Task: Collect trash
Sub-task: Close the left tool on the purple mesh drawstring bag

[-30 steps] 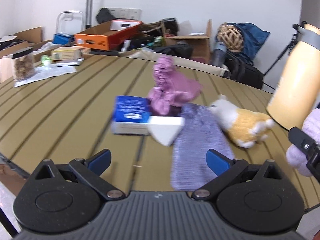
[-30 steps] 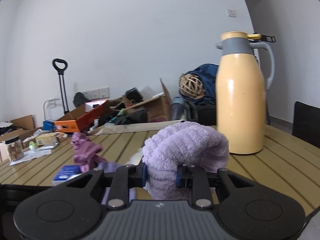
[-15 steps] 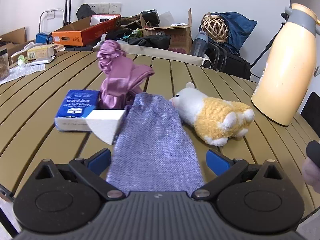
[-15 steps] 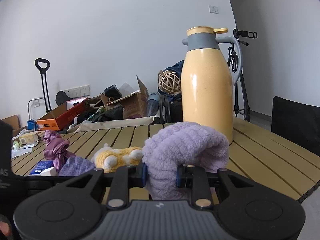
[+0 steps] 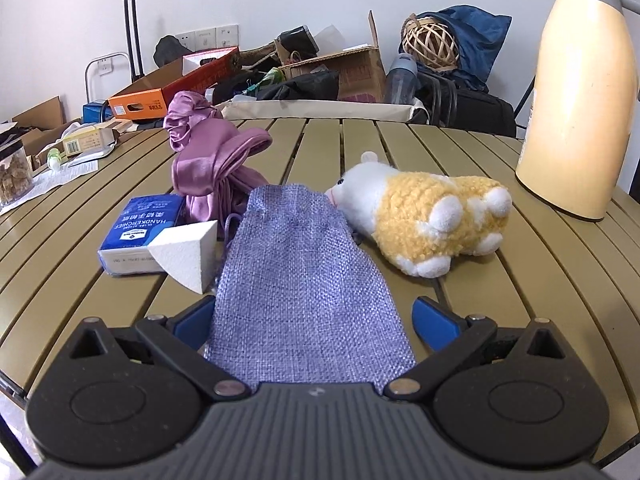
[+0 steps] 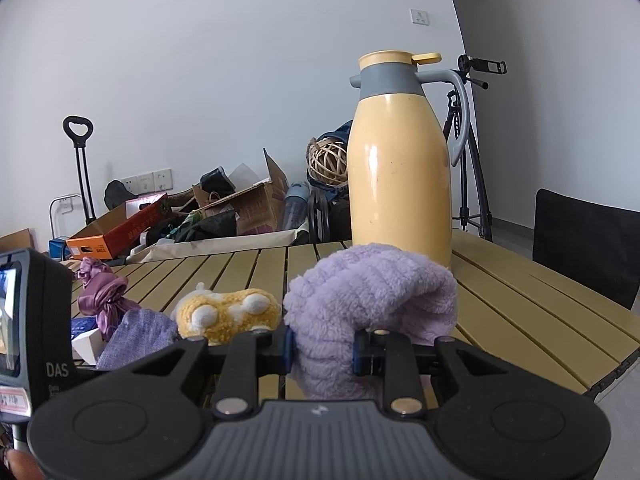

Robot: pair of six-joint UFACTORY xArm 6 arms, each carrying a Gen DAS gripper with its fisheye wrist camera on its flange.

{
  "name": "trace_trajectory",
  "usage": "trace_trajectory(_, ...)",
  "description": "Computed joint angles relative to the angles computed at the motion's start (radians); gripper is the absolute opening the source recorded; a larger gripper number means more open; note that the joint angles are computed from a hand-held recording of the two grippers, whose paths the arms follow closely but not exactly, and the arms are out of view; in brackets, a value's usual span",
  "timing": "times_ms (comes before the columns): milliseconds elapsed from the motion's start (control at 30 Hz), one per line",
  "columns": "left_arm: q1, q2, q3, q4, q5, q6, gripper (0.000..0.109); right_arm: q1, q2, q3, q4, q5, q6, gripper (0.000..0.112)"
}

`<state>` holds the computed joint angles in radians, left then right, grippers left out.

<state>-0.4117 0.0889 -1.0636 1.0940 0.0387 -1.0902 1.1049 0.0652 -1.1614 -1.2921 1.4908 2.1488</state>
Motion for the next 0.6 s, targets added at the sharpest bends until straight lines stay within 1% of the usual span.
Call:
trace_trajectory(67, 0.002, 0.000, -0.001, 0.014, -0.001, -0.012, 0.102, -0.003, 0.002, -0.003, 0.000, -0.004, -0.002, 0.025)
trace_trajectory(100, 0.003, -0.001, -0.003, 0.031, -0.001, -0.030, 0.100, -0.004, 0.004, -0.007, -0.001, -0.005, -0.004, 0.025)
trace_trajectory(133, 0.006, -0.001, -0.007, 0.075, 0.000, -0.075, 0.095, -0.004, 0.004, -0.007, -0.002, -0.005, -0.004, 0.025)
trace_trajectory(167, 0.011, -0.002, -0.013, 0.136, -0.001, -0.136, 0.093, -0.004, 0.005, -0.009, -0.004, -0.006, -0.004, 0.025)
trace_trajectory(233, 0.015, -0.007, -0.013, 0.189, -0.003, -0.190, 0.089, -0.004, 0.006, -0.011, -0.005, -0.008, -0.003, 0.025)
trace_trajectory(333, 0.019, -0.015, -0.015, 0.269, 0.001, -0.267, 0.078, 0.001, 0.006, -0.009, -0.005, -0.006, 0.001, 0.025)
trace_trajectory(400, 0.020, -0.017, -0.020, 0.316, 0.005, -0.313, 0.074, 0.002, 0.007, -0.010, -0.007, -0.007, 0.003, 0.025)
trace_trajectory(500, 0.021, -0.019, -0.029, 0.400, 0.012, -0.396, 0.063, 0.005, 0.007, -0.010, -0.010, -0.007, 0.004, 0.025)
trace_trajectory(533, 0.025, -0.018, -0.030, 0.409, 0.005, -0.402, 0.056, 0.006, 0.004, -0.006, -0.011, -0.009, 0.006, 0.025)
trace_trajectory(600, 0.035, -0.019, -0.030, 0.425, -0.023, -0.415, 0.049, 0.006, 0.003, -0.005, -0.011, -0.009, 0.009, 0.025)
